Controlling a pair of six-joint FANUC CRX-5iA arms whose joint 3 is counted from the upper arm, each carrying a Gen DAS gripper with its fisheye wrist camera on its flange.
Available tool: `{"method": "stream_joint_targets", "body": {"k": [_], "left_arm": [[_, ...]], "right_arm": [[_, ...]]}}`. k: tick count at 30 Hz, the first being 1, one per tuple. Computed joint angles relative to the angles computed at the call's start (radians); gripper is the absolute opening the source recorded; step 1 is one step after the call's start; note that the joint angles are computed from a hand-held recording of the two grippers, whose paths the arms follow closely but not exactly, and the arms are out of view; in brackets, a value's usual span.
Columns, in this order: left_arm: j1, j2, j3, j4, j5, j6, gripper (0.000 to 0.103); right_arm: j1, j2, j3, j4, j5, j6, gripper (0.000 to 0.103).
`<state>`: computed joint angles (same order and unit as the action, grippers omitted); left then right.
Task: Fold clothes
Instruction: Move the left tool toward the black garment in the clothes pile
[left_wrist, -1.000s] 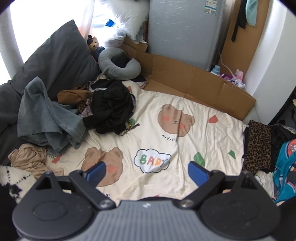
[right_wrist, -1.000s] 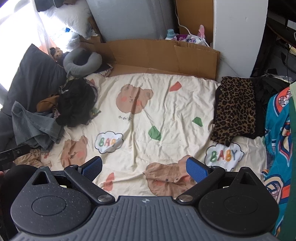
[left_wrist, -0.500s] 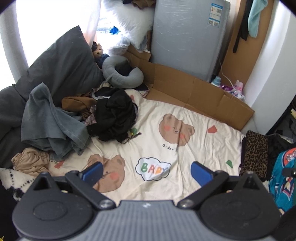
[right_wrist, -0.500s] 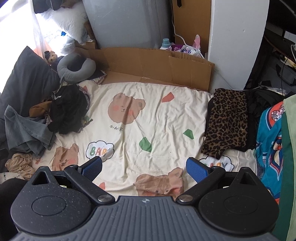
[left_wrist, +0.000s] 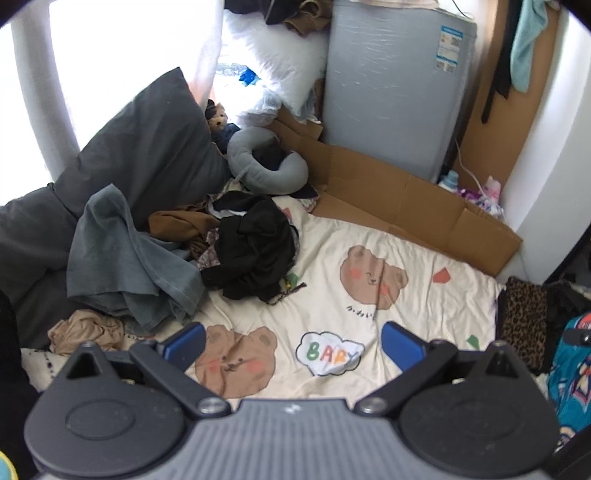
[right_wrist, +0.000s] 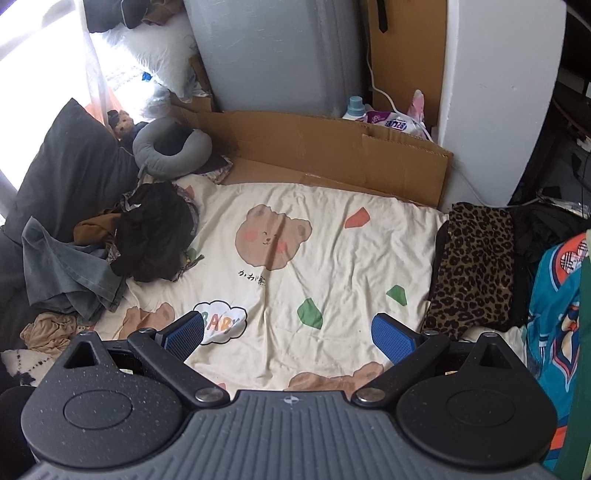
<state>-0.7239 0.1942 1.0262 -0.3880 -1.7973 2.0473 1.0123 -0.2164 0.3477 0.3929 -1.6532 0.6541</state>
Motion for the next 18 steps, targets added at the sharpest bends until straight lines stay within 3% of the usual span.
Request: {"method": "stream_joint_targets", "body": {"k": [10, 18], "left_arm": [[0.075, -0.02, -0.077, 0.013, 0.094, -0.035, 0.102], [0.144, -0.045, -0.171, 0.045, 0.219, -0.02, 0.097]], "right_arm": [[-0.084, 0.076, 0.058, -0.041, 0.076, 0.106, 0.1], [-0.14, 0.145, 0.072, -0.066, 0.179, 0.243, 0.1]]}}
